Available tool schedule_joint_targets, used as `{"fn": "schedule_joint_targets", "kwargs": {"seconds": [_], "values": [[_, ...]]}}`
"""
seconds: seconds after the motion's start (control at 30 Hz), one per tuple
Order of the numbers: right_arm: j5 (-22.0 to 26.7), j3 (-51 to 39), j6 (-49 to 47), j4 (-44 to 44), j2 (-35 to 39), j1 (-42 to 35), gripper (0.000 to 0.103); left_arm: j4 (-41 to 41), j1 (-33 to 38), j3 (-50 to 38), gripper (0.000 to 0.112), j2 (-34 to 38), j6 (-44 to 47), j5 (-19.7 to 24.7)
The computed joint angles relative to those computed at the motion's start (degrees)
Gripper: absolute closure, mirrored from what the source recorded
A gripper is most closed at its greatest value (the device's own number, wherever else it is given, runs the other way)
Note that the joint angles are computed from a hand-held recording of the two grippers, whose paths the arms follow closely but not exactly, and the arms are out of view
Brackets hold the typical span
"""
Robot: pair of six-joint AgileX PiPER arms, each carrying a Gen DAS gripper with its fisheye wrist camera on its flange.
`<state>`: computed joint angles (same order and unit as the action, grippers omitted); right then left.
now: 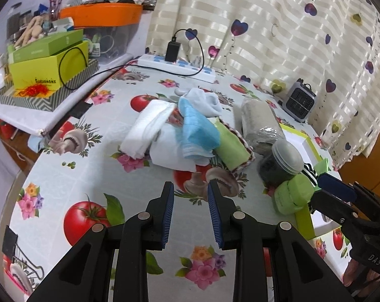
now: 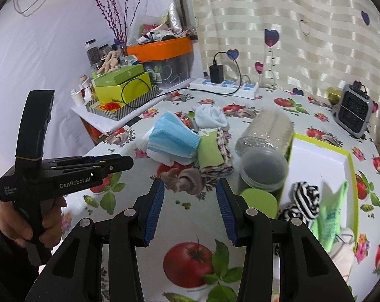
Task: Organize soft objects
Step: 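Grasp the blue mask with the left gripper while the right grasps the green cloth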
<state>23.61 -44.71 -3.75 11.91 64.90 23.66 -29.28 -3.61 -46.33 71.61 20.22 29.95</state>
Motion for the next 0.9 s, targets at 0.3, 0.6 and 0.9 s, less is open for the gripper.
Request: {"fn": "schedule_joint_targets", "kwargs": {"seconds": [0.3, 0.6, 0.9], "values": [[-0.23, -6.67, -0.67, -1.01, 9.42, 0.04, 0.059, -6.86, 2.02, -4.67, 0.078, 4.94, 6.75, -0.13], [0.45, -10.48, -0.79, -1.64, 14.7, -0.81, 0.059, -9.75, 0.22, -12.33, 0.075, 14.32, 10.24, -0.49], [3.08, -16.17, 2.1, -6.42, 20.78, -0.78, 0.059, -14.18, 0.62, -15.29, 0.078, 19.96, 14.13, -0.26]]}}
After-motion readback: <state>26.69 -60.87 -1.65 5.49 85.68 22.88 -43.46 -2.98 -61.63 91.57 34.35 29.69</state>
